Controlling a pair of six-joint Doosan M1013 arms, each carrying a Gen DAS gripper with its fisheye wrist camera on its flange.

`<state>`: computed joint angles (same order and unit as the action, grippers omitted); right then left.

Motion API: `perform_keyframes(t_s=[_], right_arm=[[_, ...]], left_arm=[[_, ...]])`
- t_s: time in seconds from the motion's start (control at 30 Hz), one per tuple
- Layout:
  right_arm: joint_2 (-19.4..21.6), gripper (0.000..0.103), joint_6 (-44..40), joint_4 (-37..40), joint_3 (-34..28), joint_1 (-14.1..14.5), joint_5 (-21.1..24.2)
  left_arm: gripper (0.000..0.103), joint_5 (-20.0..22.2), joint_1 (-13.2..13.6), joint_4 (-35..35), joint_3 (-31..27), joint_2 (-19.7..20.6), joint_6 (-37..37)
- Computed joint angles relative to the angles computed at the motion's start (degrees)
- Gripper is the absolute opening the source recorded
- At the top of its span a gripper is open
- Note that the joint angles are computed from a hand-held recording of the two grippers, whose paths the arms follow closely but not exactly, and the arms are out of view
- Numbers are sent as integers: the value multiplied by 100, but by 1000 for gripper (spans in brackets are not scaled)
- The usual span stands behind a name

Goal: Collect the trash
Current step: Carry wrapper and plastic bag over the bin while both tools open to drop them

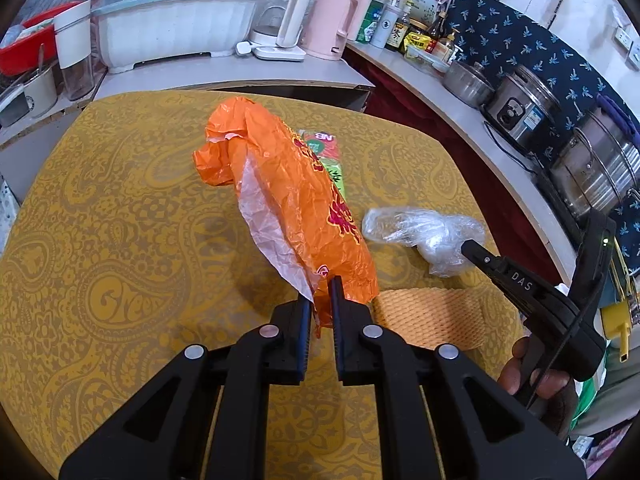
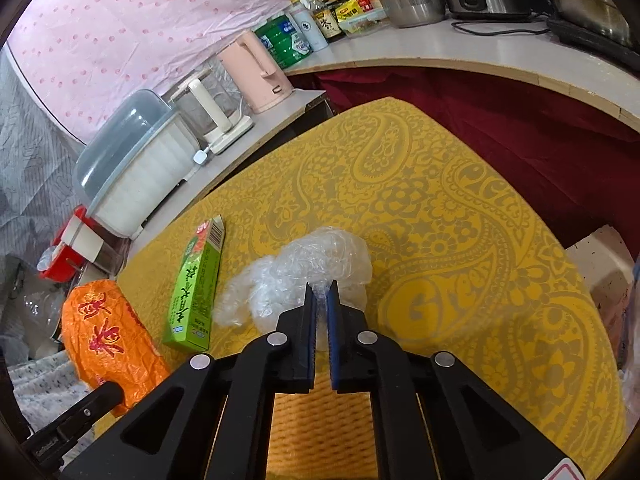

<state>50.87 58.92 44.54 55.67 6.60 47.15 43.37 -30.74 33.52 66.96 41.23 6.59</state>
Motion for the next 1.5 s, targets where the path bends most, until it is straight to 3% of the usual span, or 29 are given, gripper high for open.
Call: perform_keyframes(t_s=[0.4,0.67,1.1,1.5], right_arm=[[-669,5,-730,844,816,-373,-498],[-1040,5,-1091,1422,1272,-757,-831],[-1343,5,-1241,1922,1758,-1395,-1236],[-1405,5,-1052,1998,2016,-1878,-1592]], left_arm=[[9,82,-325,237,-427,56,251],[9,144,-570,35,-1003,296,910],[9,468,-918,-571,-2411,1000,2406],[9,1008,-1113,-1345,-4234,1946,3815]])
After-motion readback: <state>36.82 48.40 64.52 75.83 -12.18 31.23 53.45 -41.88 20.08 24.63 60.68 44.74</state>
